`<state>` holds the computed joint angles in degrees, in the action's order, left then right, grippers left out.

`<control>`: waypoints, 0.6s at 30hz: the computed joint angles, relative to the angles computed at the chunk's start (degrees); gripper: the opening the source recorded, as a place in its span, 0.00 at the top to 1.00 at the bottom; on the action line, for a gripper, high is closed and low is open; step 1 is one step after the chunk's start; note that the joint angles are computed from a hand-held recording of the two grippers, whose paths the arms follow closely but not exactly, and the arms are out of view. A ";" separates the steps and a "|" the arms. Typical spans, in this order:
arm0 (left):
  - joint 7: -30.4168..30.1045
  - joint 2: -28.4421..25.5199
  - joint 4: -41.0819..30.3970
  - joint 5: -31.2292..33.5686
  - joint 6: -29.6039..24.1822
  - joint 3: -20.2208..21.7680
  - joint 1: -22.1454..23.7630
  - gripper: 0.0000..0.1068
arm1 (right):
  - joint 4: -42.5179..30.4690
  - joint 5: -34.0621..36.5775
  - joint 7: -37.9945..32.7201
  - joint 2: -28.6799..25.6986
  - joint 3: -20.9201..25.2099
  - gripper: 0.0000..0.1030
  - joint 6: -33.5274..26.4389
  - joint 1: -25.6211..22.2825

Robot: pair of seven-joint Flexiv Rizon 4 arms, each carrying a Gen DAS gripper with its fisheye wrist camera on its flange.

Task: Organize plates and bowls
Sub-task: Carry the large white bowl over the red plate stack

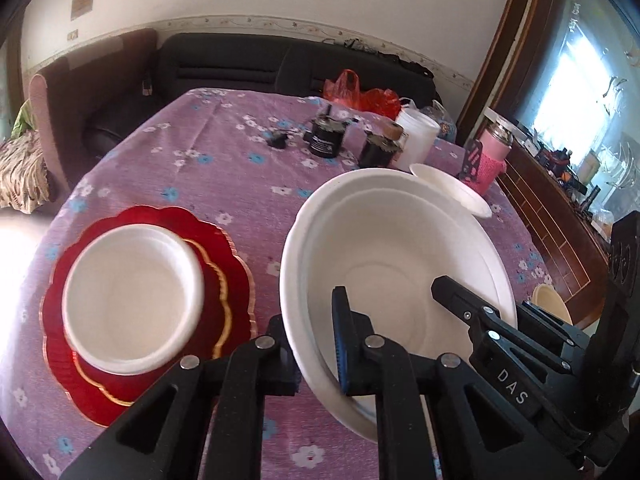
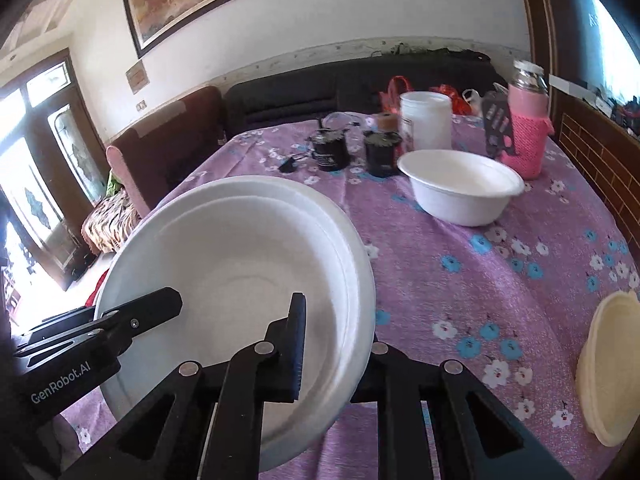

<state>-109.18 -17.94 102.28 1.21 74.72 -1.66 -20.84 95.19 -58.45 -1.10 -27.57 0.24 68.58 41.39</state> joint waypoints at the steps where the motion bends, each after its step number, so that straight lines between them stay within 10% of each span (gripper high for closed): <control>1: -0.23 0.84 0.83 0.04 0.40 0.58 0.42 0.89 | -2.37 1.23 -2.43 -1.23 0.89 0.85 -1.16 0.33; 18: 3.70 5.07 9.89 -7.52 0.80 0.87 12.31 0.89 | -47.21 28.07 -39.19 -27.22 6.58 0.85 -21.61 8.32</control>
